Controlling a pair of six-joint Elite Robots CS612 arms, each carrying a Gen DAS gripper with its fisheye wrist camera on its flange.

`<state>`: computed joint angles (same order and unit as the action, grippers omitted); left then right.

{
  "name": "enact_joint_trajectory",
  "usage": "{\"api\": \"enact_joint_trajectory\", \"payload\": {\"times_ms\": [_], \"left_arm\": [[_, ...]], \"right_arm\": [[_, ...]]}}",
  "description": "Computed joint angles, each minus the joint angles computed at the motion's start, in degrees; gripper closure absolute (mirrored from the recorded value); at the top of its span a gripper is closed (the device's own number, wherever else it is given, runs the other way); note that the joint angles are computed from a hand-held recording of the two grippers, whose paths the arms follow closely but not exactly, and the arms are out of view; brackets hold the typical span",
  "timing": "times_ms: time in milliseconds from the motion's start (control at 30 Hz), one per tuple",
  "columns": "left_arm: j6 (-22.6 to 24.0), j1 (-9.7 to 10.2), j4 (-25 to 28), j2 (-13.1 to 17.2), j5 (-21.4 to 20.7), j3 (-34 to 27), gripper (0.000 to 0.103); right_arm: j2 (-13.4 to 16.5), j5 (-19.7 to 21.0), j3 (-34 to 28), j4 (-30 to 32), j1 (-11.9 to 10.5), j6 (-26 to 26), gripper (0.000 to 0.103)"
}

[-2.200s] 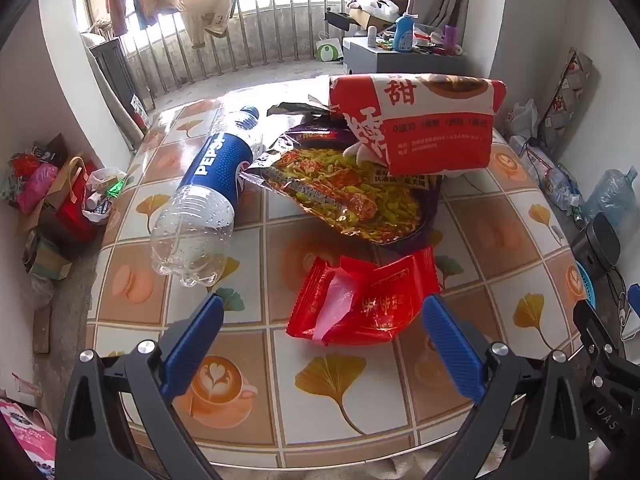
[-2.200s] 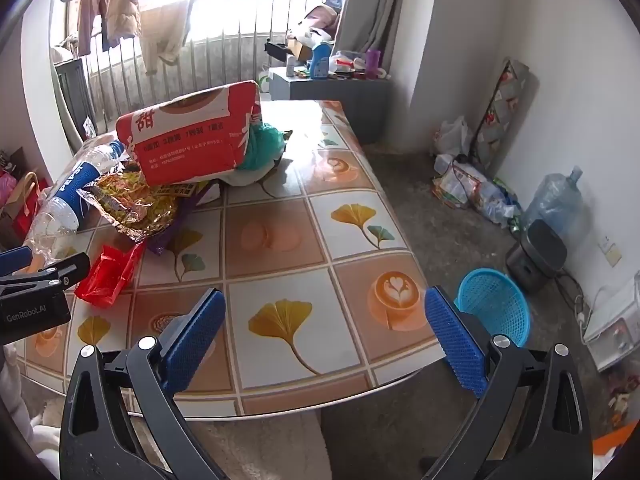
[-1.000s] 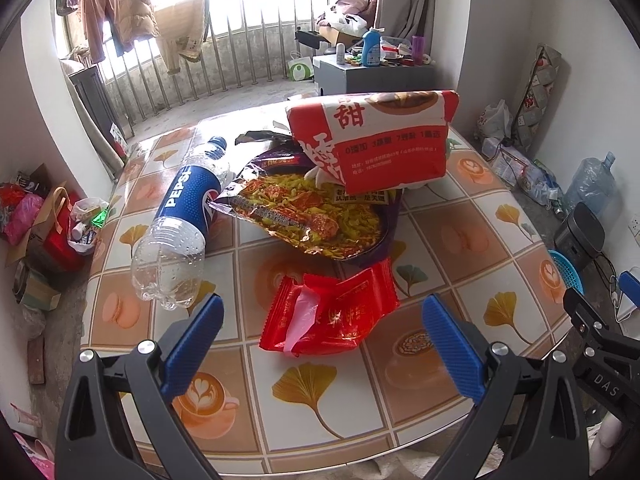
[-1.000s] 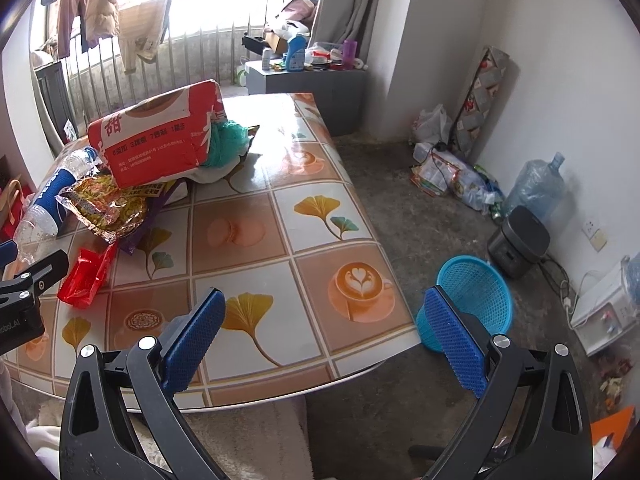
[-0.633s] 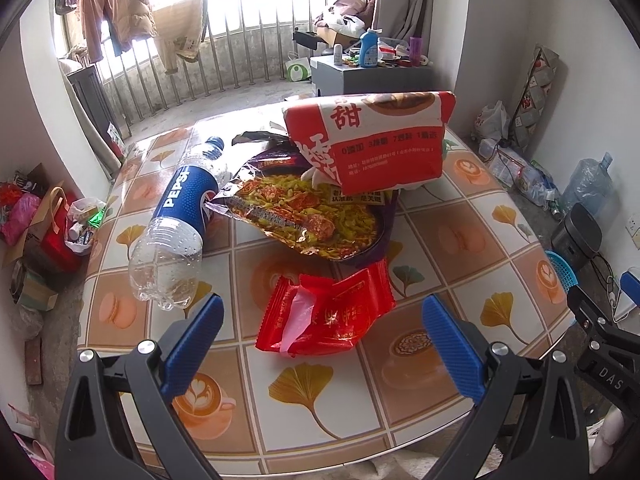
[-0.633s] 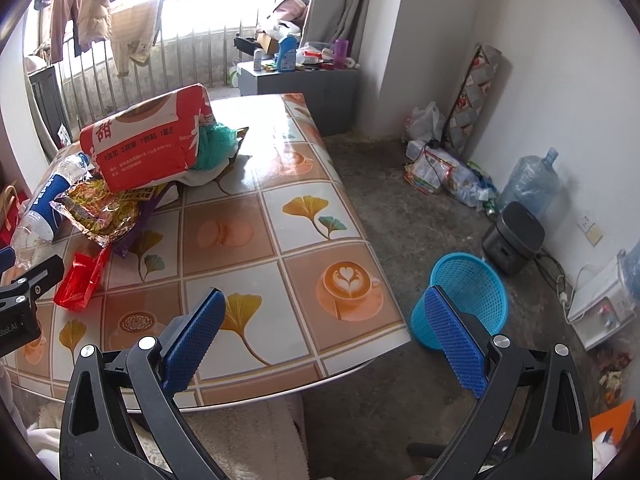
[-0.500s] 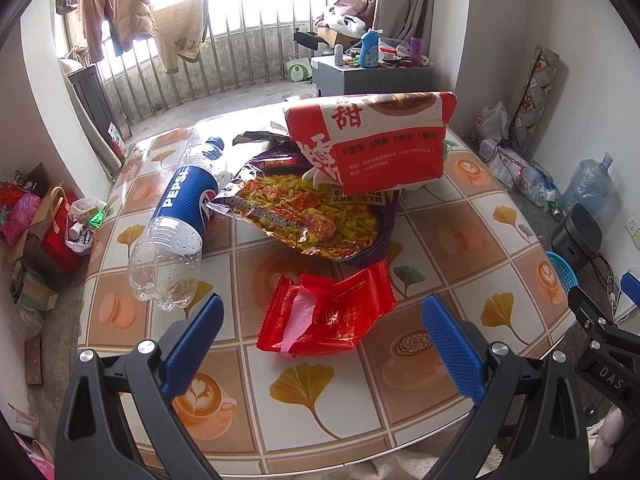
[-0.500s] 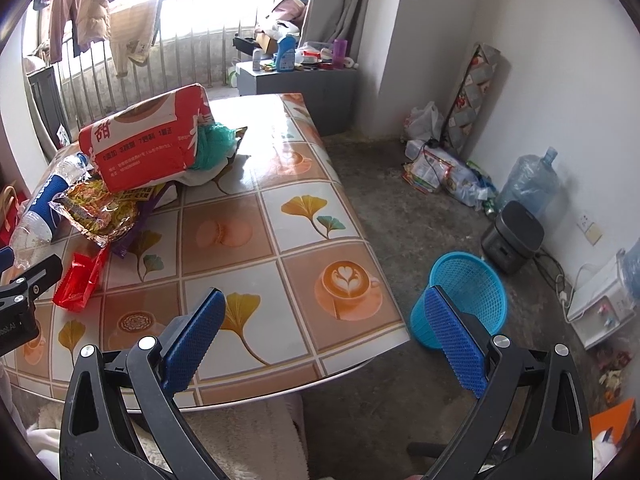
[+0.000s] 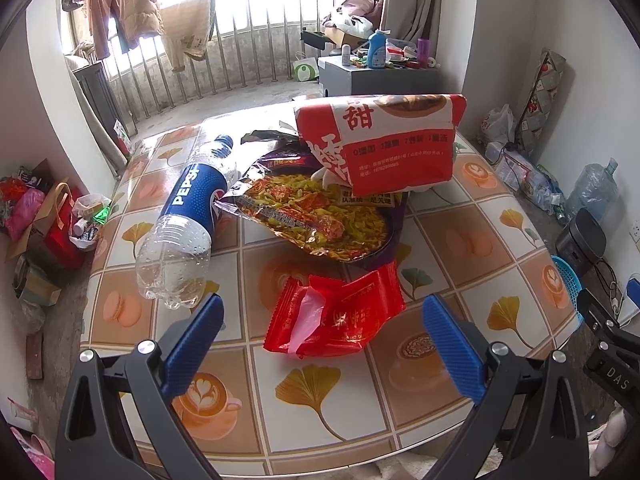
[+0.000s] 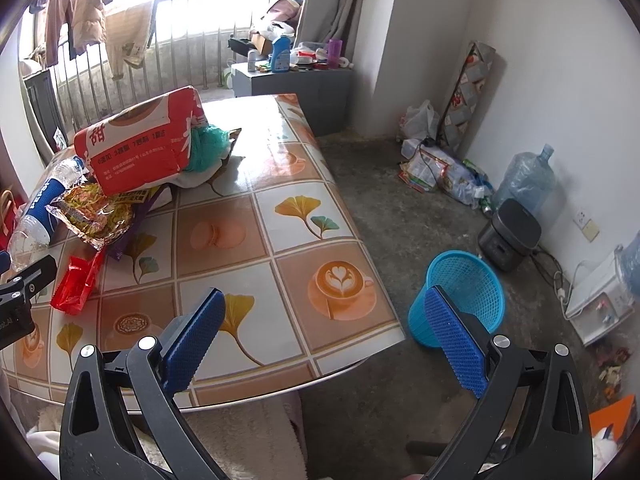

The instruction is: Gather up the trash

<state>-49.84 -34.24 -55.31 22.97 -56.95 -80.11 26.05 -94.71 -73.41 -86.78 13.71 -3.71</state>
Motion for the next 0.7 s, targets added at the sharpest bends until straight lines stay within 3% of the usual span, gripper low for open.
{"api": "enact_joint_trajectory", "payload": {"times_ms": [700], "left_arm": [[-0.34, -0.03, 0.39, 0.02, -0.15, 0.01, 0.006]], "right_arm": [[-0.19, 0.07, 0.27, 0.00, -0.01, -0.02, 0.008]]}}
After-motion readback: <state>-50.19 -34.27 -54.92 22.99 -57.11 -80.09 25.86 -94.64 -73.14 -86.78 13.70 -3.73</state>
